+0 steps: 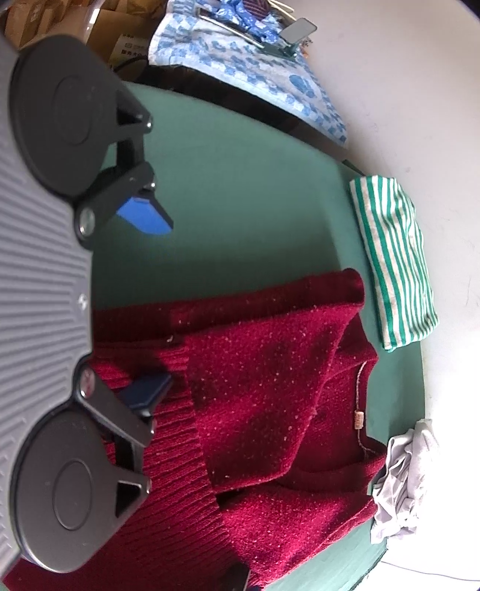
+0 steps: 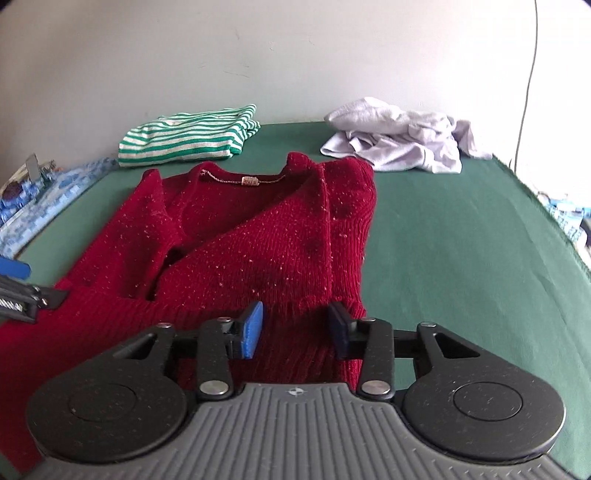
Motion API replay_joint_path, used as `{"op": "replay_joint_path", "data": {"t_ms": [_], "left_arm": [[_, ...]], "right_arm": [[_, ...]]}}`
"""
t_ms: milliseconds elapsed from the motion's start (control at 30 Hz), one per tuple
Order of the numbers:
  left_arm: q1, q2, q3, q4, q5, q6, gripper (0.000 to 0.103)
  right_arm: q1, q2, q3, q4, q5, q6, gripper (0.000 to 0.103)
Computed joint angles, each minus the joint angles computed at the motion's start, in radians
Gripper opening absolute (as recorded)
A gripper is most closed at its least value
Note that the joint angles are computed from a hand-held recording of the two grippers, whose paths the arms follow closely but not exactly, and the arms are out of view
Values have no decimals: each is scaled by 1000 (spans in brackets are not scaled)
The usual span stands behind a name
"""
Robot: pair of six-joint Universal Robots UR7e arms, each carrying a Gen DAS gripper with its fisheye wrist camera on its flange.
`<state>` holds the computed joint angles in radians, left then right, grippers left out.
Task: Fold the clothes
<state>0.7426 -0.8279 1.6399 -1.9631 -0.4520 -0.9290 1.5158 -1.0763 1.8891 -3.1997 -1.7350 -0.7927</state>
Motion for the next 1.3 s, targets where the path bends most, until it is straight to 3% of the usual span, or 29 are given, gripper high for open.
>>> {"op": "replay_joint_path", "data": {"t_ms": [133, 200, 300, 367, 433, 533, 633, 700, 800, 867, 933, 1033, 1133, 1233, 1300], "left_arm": [[9, -12, 15, -83, -24, 84, 83], [14, -27, 21, -98, -29, 105, 82], [6, -68, 49, -77, -1, 95, 72], [-6, -103, 78, -56, 24, 86, 54], [-20, -142, 124, -141, -20, 154, 49], [-42, -170, 191, -307, -137, 286, 52], [-42, -130, 196, -319, -162, 309, 52], [-43, -111, 208, -344, -132, 310, 57], [-57, -123, 200, -273, -113, 291, 59], [-67, -151, 217, -283, -109, 294, 57], [-74, -152, 215, -217, -85, 239, 64], [-68, -130, 178, -77, -81, 122, 63], [-64, -109, 148, -56, -31, 154, 64], [-44, -89, 57, 69, 32, 82, 62], [-37, -83, 20, 37, 44, 84, 64]], "right_arm": [[3, 1, 6, -17, -8, -14, 45], [18, -1, -7, -3, -47, 0, 45], [27, -54, 39, -31, -23, 88, 45], [26, -104, 83, -34, 10, 118, 45], [31, -150, 131, -21, 2, 101, 45], [34, -191, 191, -8, -24, 53, 44], [35, -188, 217, -16, -67, 35, 44], [35, -166, 212, -24, -94, 37, 47], [46, -165, 192, 7, -107, 44, 48], [31, -199, 204, -1, -30, 74, 46], [13, -229, 196, 62, 33, 92, 48], [13, -207, 123, 243, -54, 138, 47], [14, -197, 74, 306, -49, 105, 46], [24, -178, 9, 309, -23, 78, 44], [29, -155, -68, 361, -3, 99, 44]]}}
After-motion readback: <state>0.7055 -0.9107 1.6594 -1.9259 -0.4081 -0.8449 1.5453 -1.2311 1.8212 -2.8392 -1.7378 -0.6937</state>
